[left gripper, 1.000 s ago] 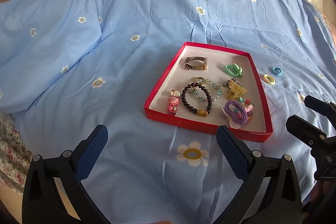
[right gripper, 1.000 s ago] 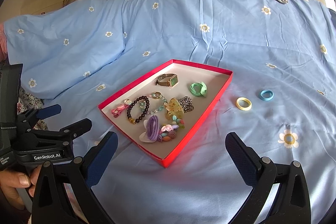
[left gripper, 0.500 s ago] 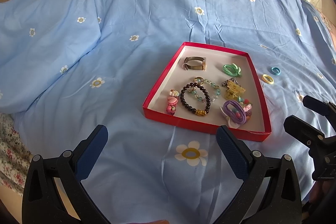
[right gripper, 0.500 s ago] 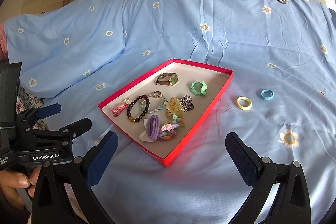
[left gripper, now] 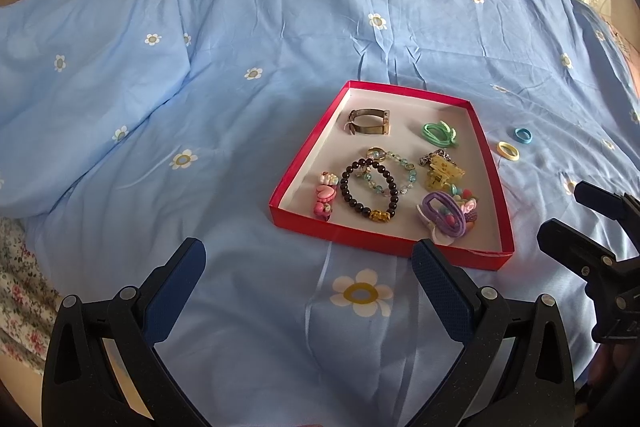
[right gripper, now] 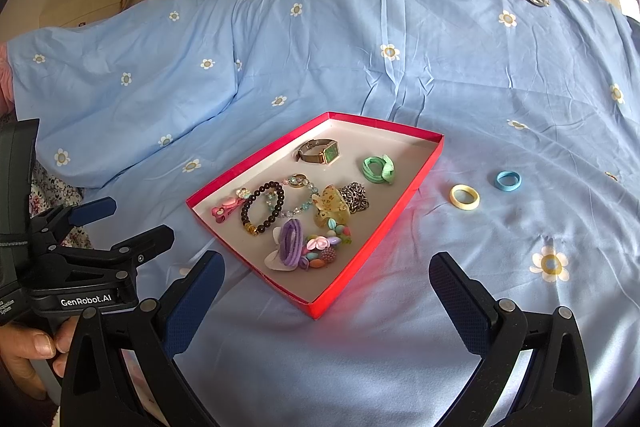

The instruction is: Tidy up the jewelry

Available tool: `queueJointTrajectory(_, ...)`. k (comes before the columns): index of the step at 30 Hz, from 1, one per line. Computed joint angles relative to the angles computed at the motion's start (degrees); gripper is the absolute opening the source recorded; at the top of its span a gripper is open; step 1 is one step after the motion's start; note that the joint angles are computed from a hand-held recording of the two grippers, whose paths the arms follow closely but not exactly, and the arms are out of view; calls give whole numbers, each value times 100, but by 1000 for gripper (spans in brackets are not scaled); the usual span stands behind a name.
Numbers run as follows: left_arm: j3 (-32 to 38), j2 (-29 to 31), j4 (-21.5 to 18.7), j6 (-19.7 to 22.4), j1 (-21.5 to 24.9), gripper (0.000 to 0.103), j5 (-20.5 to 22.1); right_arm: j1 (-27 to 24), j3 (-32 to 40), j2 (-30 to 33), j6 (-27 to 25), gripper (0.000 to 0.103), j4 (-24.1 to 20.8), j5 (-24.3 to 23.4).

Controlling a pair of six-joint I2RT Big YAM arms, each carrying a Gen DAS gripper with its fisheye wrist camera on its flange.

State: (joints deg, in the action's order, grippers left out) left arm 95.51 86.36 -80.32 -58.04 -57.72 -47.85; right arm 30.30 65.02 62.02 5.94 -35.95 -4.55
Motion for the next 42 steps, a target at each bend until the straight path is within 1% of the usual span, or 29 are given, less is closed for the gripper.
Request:
queueJointTrajectory(5, 21, 8, 34, 53, 13, 103, 21, -2, 5, 3, -9, 103, 5, 0)
queueJointTrajectory(15, 33, 18, -3, 10, -1, 103, 9, -9, 10, 13, -8, 103, 0, -3)
queueJointTrajectory(24, -18, 1, 150, 163, 34, 103, 46, -4, 15, 12, -1, 103, -11, -1)
queueJointTrajectory(42, -70, -11, 220, 195, 45, 103, 71, -11, 31, 22, -5, 103, -21, -13)
